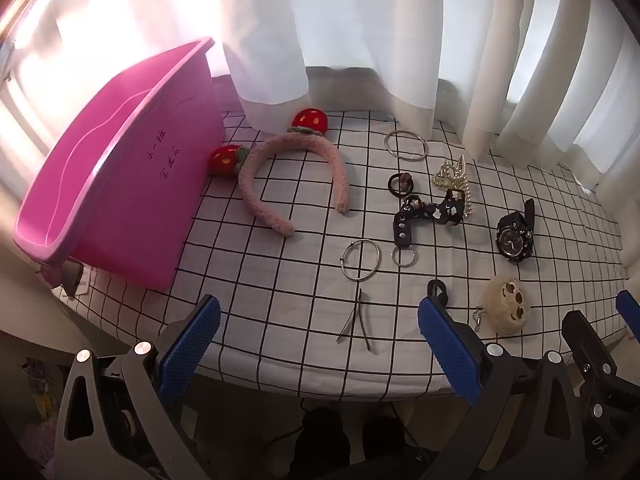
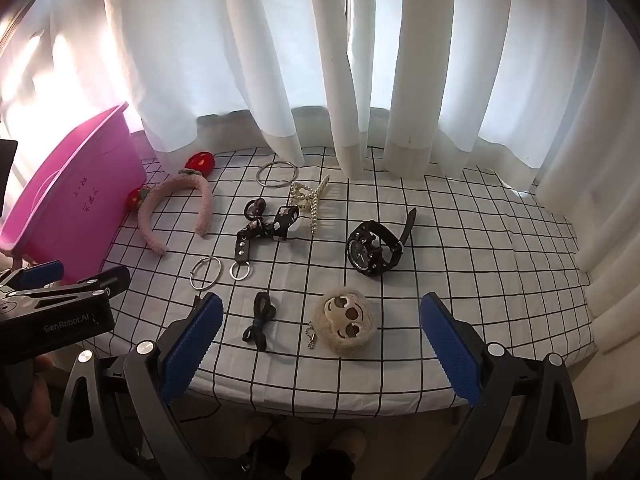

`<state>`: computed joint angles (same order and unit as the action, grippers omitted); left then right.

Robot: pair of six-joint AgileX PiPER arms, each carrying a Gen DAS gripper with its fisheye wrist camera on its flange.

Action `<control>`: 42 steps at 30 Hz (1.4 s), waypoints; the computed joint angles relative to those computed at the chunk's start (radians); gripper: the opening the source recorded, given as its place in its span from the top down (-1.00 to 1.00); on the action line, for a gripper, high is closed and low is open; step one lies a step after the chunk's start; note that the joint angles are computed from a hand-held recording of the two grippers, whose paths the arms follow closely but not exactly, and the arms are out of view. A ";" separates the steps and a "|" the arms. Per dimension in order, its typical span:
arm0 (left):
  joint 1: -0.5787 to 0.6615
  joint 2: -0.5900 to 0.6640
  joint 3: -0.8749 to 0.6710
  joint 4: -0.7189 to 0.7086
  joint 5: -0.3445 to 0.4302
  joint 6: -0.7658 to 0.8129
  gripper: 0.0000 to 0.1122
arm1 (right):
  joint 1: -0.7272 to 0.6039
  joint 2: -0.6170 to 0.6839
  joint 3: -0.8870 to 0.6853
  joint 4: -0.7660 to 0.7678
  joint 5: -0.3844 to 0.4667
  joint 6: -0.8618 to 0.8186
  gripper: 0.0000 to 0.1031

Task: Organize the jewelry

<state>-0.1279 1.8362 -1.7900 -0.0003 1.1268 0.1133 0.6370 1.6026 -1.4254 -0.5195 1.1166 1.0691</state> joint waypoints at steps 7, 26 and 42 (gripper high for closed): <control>0.013 0.006 -0.010 -0.019 0.009 0.026 -0.73 | 0.001 -0.003 0.004 -0.004 -0.006 0.005 -0.83; -0.005 0.002 0.002 0.009 0.001 -0.008 -0.73 | 0.003 -0.006 0.009 -0.003 -0.009 0.010 -0.83; -0.001 -0.006 0.011 0.002 -0.002 -0.001 -0.73 | 0.000 -0.007 0.008 -0.003 -0.011 0.011 -0.83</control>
<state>-0.1288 1.8299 -1.7794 0.0021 1.1253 0.1125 0.6370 1.5953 -1.4173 -0.5225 1.1059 1.0798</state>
